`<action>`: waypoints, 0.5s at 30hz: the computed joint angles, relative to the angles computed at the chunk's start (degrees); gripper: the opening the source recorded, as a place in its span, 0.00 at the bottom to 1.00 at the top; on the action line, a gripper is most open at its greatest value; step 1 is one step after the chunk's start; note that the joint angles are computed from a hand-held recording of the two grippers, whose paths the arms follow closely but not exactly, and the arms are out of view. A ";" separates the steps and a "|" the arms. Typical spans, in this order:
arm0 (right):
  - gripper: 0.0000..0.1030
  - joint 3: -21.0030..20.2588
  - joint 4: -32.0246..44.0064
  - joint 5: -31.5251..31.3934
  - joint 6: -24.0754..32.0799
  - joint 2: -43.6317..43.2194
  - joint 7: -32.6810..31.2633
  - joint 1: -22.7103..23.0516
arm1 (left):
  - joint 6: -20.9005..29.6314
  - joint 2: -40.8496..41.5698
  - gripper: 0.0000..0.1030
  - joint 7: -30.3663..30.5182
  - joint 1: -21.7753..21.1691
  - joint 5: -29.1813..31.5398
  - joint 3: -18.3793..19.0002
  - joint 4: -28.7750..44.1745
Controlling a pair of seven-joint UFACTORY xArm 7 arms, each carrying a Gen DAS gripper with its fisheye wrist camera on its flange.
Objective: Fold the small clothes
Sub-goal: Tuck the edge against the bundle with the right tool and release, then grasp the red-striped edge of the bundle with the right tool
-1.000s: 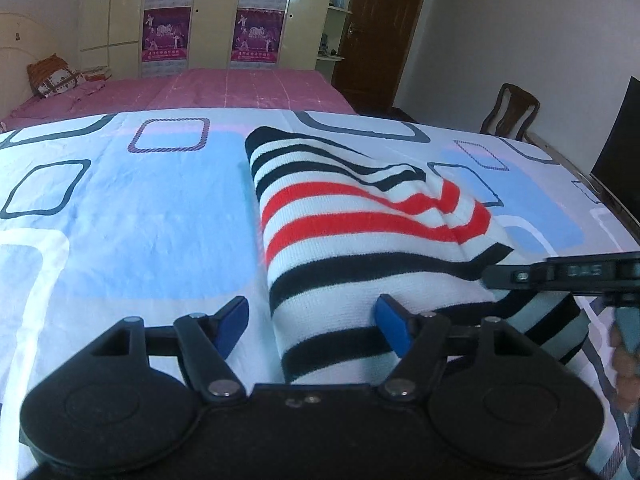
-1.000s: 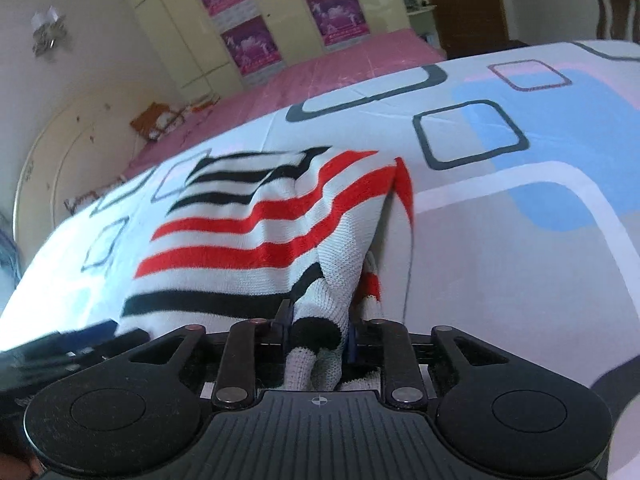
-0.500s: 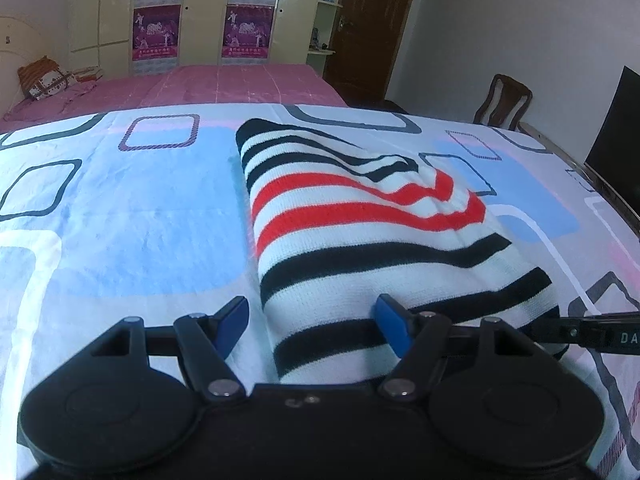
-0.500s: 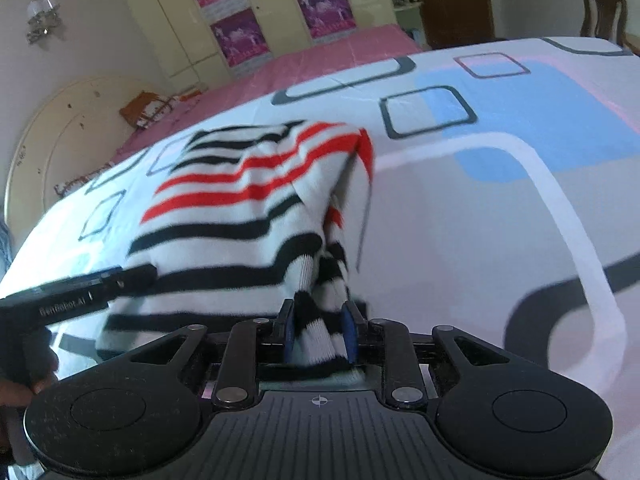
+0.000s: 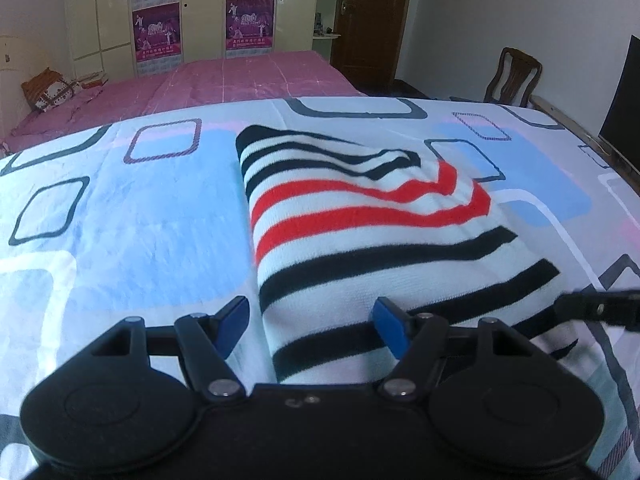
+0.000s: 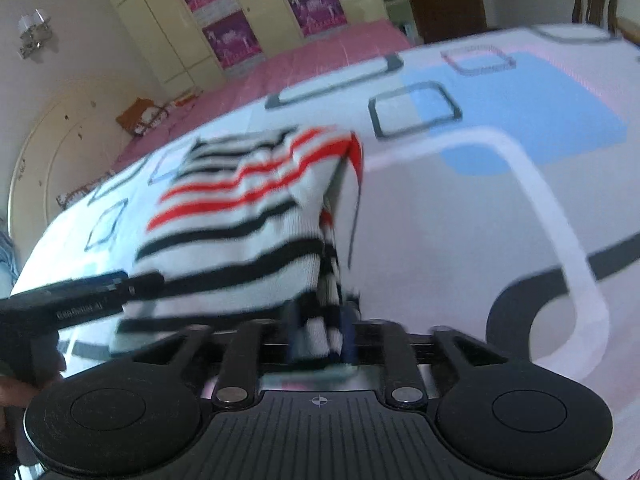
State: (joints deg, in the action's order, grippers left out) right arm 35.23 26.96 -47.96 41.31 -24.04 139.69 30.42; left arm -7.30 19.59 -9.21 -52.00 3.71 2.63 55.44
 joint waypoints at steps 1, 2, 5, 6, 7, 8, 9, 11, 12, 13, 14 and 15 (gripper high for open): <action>0.48 -0.16 0.54 -0.22 0.91 -0.05 -1.00 -0.17 | 0.13 -0.13 0.66 -0.04 -0.88 -0.02 0.83 0.15; 0.48 -0.57 0.91 -0.47 1.26 -0.11 -1.99 -0.37 | 0.09 -0.31 0.66 -0.01 -1.06 0.05 1.04 0.21; 0.48 -1.81 1.13 -1.71 0.74 -0.37 -3.24 -1.62 | 0.13 -0.45 0.66 0.08 -1.90 0.21 1.90 1.00; 0.48 -2.35 1.08 -2.28 0.09 -0.41 -3.42 -2.28 | 0.20 -0.38 0.66 0.14 -1.96 0.31 2.02 1.37; 0.48 -2.74 1.04 -2.91 -0.55 -0.42 -3.41 -2.99 | 0.40 -0.17 0.66 0.19 -1.96 0.42 2.08 1.95; 0.48 -3.14 1.04 -3.47 -1.18 -0.34 -3.35 -3.73 | 0.75 0.14 0.67 0.14 -2.27 0.56 2.51 2.68; 0.48 -3.75 0.98 -3.96 -2.04 -0.23 -3.44 -4.51 | 1.18 0.56 0.67 0.06 -2.17 0.78 2.59 3.57; 0.48 -4.80 0.79 -5.76 -4.30 0.00 -3.19 -6.42 | 2.03 1.70 0.67 -0.39 -1.26 1.23 2.23 5.67; 0.48 -5.30 0.50 -6.60 -5.34 0.00 -3.02 -7.36 | 2.55 2.35 0.67 -0.79 -0.66 1.42 1.94 6.82; 0.48 -5.81 0.38 -7.51 -6.37 0.22 -2.65 -8.50 | 3.17 3.15 0.67 -1.34 0.16 1.51 1.52 8.19; 0.48 -6.37 0.00 -8.83 -7.86 0.35 -1.61 -9.86 | 3.81 4.16 0.67 -1.99 1.35 1.47 0.74 9.79; 0.48 -6.95 -0.44 -10.17 -9.50 0.44 -0.34 -11.22 | 4.39 5.04 0.67 -2.64 2.36 1.54 0.10 11.15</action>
State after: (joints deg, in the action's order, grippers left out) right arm 28.28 26.51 -58.13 31.81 -23.60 139.35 19.19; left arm -2.91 24.62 -11.86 -49.64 5.24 2.73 66.59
